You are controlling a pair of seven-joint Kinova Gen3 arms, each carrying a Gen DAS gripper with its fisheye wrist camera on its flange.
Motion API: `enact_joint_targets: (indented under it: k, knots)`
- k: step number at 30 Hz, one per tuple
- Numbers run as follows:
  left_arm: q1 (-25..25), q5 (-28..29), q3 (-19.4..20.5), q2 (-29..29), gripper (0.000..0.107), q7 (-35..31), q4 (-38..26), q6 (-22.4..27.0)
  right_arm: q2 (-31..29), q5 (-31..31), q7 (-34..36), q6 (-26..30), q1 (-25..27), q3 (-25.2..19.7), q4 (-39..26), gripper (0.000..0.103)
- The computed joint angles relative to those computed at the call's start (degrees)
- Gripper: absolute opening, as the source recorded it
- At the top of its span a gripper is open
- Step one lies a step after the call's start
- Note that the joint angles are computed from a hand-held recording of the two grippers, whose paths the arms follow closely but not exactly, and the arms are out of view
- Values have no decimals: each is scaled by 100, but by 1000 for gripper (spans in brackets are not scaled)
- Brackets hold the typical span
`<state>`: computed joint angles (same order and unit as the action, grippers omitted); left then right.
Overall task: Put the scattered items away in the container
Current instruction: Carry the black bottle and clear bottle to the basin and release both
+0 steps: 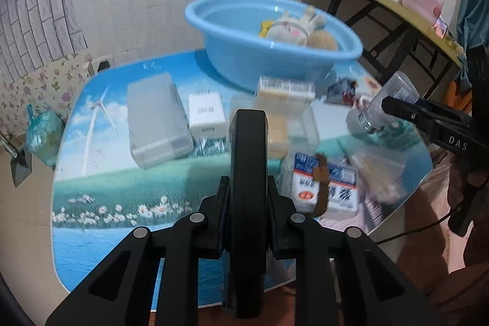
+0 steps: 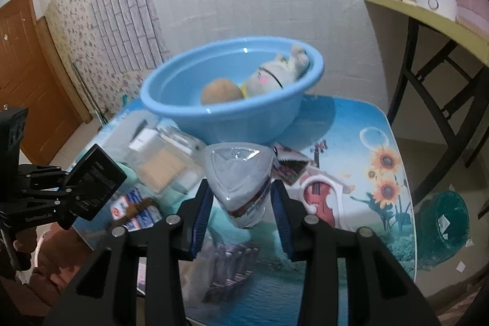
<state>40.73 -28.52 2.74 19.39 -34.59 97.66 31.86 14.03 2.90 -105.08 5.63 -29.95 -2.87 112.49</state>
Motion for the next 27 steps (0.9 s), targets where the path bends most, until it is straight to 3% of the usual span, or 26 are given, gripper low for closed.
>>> enact_joint_targets:
  k: [5, 9, 17, 27]
  knots:
    - [96, -307, -73, -195, 19, 213, -109, -42, -195, -103, 138, -263, 267, -327, 17, 38]
    - [-26, -369, -1, -130, 19, 51, -485, 74, -194, -235, 399, -339, 798, -901, -196, 38]
    - [-206, -165, 23, 233, 19, -534, -1357, 300, 77, -421, 776, -109, 1180, -1238, -814, 38]
    - [-418, 573, -61, 1026, 19, -1516, -2475, 630, 642, -787, 1274, 474, 1328, -1224, -1558, 38]
